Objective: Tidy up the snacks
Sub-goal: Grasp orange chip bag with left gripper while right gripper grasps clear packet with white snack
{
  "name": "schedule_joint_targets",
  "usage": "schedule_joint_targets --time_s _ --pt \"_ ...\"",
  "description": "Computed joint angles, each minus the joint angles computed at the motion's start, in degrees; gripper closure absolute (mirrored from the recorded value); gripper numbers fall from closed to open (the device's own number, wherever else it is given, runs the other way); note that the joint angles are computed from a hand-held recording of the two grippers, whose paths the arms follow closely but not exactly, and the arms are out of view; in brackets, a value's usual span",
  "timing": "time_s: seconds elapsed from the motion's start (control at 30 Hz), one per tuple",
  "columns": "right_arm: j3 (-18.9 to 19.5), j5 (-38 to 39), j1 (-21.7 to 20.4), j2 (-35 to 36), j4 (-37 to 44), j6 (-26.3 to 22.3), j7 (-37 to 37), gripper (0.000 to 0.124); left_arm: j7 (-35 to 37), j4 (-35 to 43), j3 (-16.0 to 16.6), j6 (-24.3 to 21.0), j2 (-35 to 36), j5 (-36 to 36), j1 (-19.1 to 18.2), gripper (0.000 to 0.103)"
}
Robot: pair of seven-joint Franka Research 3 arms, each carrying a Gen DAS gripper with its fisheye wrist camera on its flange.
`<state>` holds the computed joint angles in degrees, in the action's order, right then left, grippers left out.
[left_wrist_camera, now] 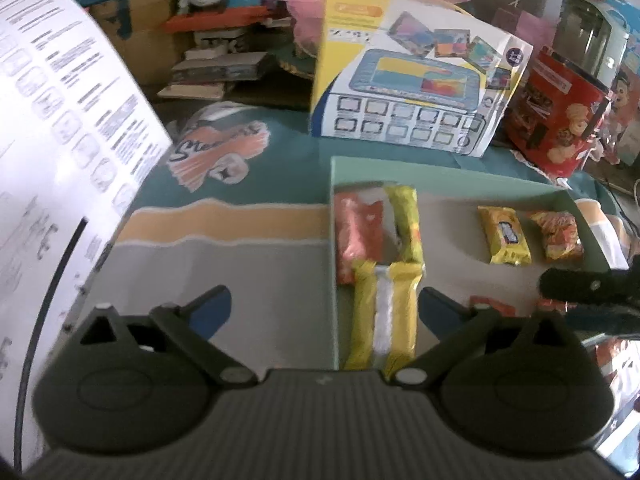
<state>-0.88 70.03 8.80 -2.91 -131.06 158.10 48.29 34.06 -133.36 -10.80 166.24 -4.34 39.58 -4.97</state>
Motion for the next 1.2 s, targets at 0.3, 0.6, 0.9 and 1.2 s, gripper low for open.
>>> schedule_joint_targets --time_s 0.3,0.6,0.9,1.2 --pt "-0.7 -0.8 1.3 -6.2 -7.2 -0.5 -0.4 0.021 1.0 -9.3 -0.7 0.0 -6.7 -4.1 0.5 0.001" --pt "-0.9 -4.8 2.5 -7.9 -12.1 -2.0 4.2 0.021 0.0 -13.1 -1.3 -0.3 -7.1 -3.7 2.5 0.001" --pt "0.0 -8.3 4.1 -6.7 -12.7 2.0 9.1 0.048 0.2 -12.8 -0.5 1.6 -5.0 -1.9 4.1 0.010" --pt "1.4 -8.3 7.1 -4.7 -9.2 2.7 4.7 0.066 9.9 -10.6 1.7 5.9 0.5 -10.0 1.2 0.034"
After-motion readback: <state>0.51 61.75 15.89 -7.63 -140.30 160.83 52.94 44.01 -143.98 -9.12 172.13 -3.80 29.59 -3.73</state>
